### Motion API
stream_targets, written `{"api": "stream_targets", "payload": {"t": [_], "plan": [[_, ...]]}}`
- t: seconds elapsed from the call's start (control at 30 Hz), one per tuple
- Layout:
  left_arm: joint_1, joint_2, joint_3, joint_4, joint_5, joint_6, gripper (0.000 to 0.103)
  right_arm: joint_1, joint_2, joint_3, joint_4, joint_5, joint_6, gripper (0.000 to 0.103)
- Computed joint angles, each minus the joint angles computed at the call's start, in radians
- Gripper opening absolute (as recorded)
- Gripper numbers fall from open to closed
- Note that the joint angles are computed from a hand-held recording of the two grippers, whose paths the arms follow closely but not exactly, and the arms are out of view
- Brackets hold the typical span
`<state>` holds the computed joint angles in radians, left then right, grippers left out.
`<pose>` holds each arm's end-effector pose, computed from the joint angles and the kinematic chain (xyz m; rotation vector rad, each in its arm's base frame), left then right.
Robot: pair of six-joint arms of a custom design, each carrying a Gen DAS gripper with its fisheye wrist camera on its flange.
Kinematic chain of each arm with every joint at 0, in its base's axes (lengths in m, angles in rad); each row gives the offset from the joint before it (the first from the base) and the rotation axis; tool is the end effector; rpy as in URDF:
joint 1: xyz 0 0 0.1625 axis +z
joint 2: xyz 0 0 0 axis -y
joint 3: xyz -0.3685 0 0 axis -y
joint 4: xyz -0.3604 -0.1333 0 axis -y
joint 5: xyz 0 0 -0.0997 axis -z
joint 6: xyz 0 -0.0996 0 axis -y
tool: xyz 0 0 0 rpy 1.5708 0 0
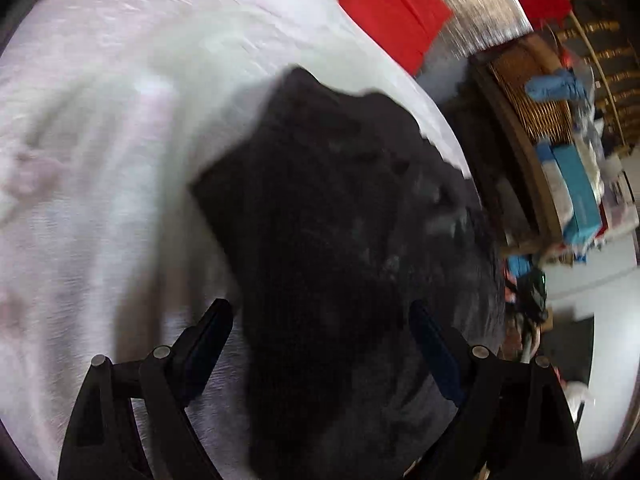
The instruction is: Fold large clothes
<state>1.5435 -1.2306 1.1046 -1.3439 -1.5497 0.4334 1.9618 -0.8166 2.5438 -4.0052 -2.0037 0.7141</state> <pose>0.1198 -0.5731 0.4461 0.7179 3.0539 0.1618 0.2106 -0.2709 0.0711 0.6909 2.7927 -1.2319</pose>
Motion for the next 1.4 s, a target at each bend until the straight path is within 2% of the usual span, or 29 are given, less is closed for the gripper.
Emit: {"api": "stream_targets", "payload": {"t": [0.07,0.1,0.23,0.3,0.43,0.47,0.53,0.57,0.6,0.7,0.8,0.9,1.07,1.13,1.2,1.23,1.27,1.3,1.4], "plan": [[-0.013,-0.010,0.029,0.012,-0.002,0.026,0.090,-0.033,0.024,-0.008,-0.036,0.069,-0.038,0.083],[-0.018,-0.015,0.040,0.014,-0.006,0.034,0.090,-0.038,0.033,-0.015,-0.046,0.086,-0.053,0.087],[-0.032,-0.016,0.056,0.033,-0.015,0.045,0.090,-0.051,0.065,-0.065,-0.032,0.142,-0.095,0.094],[-0.034,-0.015,0.059,0.038,-0.020,0.038,0.091,-0.048,0.084,-0.104,-0.013,0.159,-0.118,0.101],[-0.024,0.002,0.037,0.063,-0.061,0.008,0.091,-0.036,0.122,-0.157,-0.003,0.165,-0.109,0.101],[-0.019,0.008,0.029,0.066,-0.079,-0.013,0.090,-0.031,0.126,-0.159,-0.008,0.160,-0.103,0.098],[-0.009,0.021,-0.004,0.077,-0.100,-0.044,0.081,-0.015,0.146,-0.178,-0.010,0.150,-0.081,0.082],[-0.008,0.025,-0.016,0.074,-0.099,-0.052,0.071,-0.010,0.149,-0.184,0.007,0.144,-0.061,0.066],[-0.009,0.021,-0.012,0.060,-0.095,-0.065,0.061,-0.001,0.154,-0.183,0.013,0.128,-0.037,0.059],[-0.006,0.021,-0.014,0.032,-0.099,-0.108,0.040,0.053,0.149,-0.203,0.054,0.041,-0.014,0.047],[-0.013,-0.012,0.027,-0.020,-0.124,-0.122,0.030,0.108,0.139,-0.225,0.087,-0.021,0.005,0.041],[-0.031,-0.054,0.059,-0.046,-0.146,-0.093,0.028,0.171,0.125,-0.242,0.121,-0.086,0.009,0.039],[-0.035,-0.084,0.073,-0.057,-0.156,-0.071,0.028,0.233,0.133,-0.250,0.098,-0.119,-0.025,0.038],[-0.042,-0.074,0.088,-0.076,-0.094,-0.105,0.034,0.209,0.133,-0.238,0.128,-0.126,0.007,0.038],[-0.043,-0.045,0.090,-0.083,-0.003,-0.173,0.055,0.152,0.136,-0.204,0.121,-0.092,0.051,0.040],[-0.043,-0.025,0.084,-0.076,0.037,-0.203,0.062,0.123,0.140,-0.189,0.098,-0.050,0.054,0.045],[-0.037,-0.005,0.070,-0.065,0.040,-0.225,0.069,0.099,0.143,-0.173,0.073,-0.023,0.064,0.053],[-0.032,0.004,0.057,-0.056,0.024,-0.232,0.069,0.093,0.143,-0.168,0.070,-0.019,0.072,0.061],[-0.042,-0.002,0.058,-0.065,0.041,-0.242,0.069,0.107,0.122,-0.171,0.129,-0.053,0.097,0.070]]}}
